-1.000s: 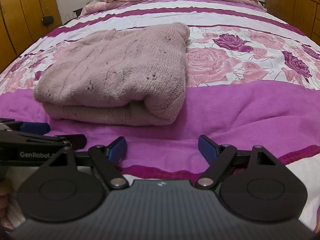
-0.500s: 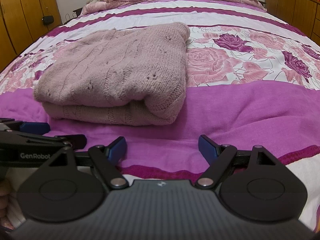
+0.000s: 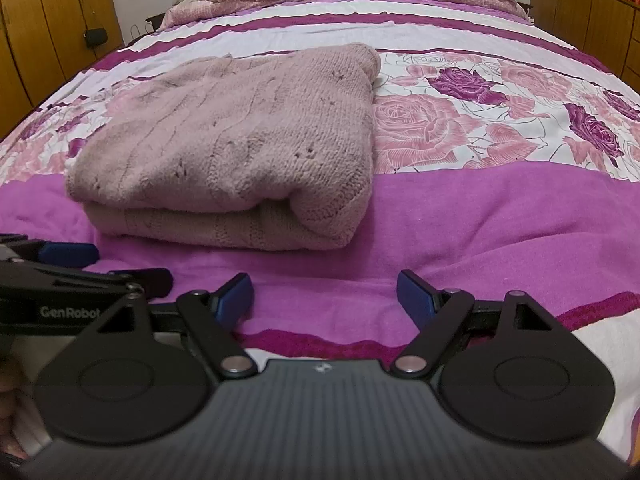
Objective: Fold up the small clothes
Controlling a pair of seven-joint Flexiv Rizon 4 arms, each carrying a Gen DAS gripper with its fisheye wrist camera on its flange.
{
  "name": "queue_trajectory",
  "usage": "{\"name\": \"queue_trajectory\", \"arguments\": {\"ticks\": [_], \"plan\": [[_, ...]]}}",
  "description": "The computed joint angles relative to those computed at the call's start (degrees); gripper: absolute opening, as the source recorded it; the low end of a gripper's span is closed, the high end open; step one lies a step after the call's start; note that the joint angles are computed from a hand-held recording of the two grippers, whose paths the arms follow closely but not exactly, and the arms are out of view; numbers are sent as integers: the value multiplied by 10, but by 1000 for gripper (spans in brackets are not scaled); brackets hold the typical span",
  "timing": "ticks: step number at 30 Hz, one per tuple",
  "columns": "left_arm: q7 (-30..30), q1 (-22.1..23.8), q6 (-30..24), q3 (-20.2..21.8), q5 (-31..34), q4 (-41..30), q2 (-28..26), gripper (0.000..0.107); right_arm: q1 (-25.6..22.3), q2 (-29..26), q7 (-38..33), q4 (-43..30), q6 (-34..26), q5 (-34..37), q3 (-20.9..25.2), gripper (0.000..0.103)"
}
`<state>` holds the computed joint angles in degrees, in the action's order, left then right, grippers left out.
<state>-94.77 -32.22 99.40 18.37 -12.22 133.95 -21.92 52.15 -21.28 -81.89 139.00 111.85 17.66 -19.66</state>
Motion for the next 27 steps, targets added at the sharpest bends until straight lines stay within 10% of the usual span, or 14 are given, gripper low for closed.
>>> {"name": "queue_trajectory", "arguments": {"ticks": [27], "plan": [[-6, -3, -2, 4, 6, -2, -1, 87, 6, -1, 1, 0, -2, 0, -6, 82]]}}
